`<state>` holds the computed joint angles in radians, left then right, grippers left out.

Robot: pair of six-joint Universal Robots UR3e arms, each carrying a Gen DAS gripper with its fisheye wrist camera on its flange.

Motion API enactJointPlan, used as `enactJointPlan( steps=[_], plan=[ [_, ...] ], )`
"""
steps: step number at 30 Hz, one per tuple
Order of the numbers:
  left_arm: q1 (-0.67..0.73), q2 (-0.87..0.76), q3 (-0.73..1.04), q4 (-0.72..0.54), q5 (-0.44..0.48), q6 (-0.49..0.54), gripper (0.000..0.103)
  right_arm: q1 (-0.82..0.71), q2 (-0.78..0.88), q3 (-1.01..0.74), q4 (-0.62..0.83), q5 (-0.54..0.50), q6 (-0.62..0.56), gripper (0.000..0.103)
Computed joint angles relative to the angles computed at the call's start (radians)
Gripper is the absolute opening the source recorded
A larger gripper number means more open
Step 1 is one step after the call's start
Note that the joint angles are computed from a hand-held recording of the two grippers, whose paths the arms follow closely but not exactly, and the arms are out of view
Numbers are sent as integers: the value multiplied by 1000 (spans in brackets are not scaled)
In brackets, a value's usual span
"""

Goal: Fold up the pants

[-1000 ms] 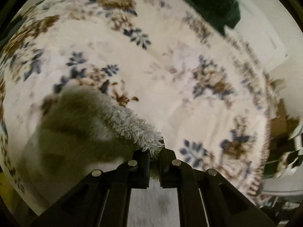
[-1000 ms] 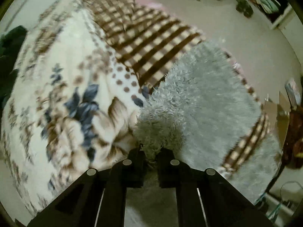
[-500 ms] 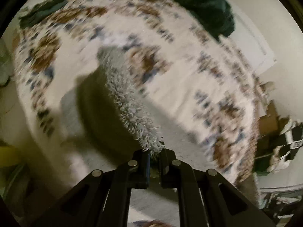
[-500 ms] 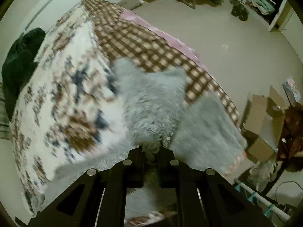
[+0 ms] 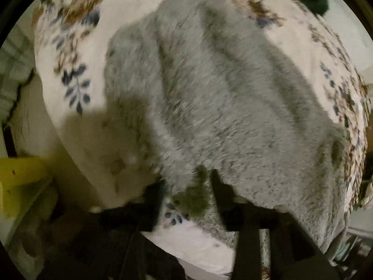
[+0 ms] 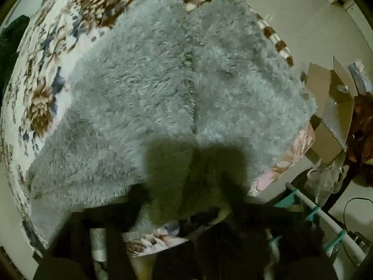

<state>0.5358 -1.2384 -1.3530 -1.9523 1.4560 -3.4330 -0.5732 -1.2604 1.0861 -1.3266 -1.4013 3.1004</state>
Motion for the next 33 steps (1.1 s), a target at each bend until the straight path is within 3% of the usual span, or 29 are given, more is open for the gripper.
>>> enactJointPlan(
  steps=[2,7,10,13,14,15,17,18,21,24,25,27,33],
  plan=[
    [-76,-51,101,-14,52,-27,85,5,-33,-4,-21,-20,-50,80],
    [-338,-245,393,-58,223,-139,85,125,0,-103,-131,-124,-186,80],
    [-404,-305,428,-22,223,-140,85,224,131,-232,-176,-168,-214,80],
    [-488,-413,506,-7,164,-177,85,302,297,-412,-145,-224,-191,80],
    [-525,-463,552,-7,160,-186,85,313,335,-453,-137,-249,-168,75],
    [-558,-502,587,0,157,-192,85,320,363,-490,-126,-254,-135,48],
    [-614,-588,701,-16,154,-190,85,263,329,-445,-137,-235,-65,11],
    [-634,-622,749,-22,149,-184,85,211,267,-363,-182,-204,-23,10],
    [-679,-708,886,-68,126,-172,85,60,117,-206,-250,-160,44,8],
    [-705,-758,966,-116,104,-170,85,-139,25,-133,-194,-85,92,9],
    [-713,-775,990,-129,101,-173,85,-209,20,-120,-147,-44,81,13],
    [-735,-781,985,-131,104,-185,85,-310,38,-105,-52,-21,47,44],
    [-760,-750,889,-108,95,-183,85,-520,-108,181,-56,234,-9,48]
  ],
)
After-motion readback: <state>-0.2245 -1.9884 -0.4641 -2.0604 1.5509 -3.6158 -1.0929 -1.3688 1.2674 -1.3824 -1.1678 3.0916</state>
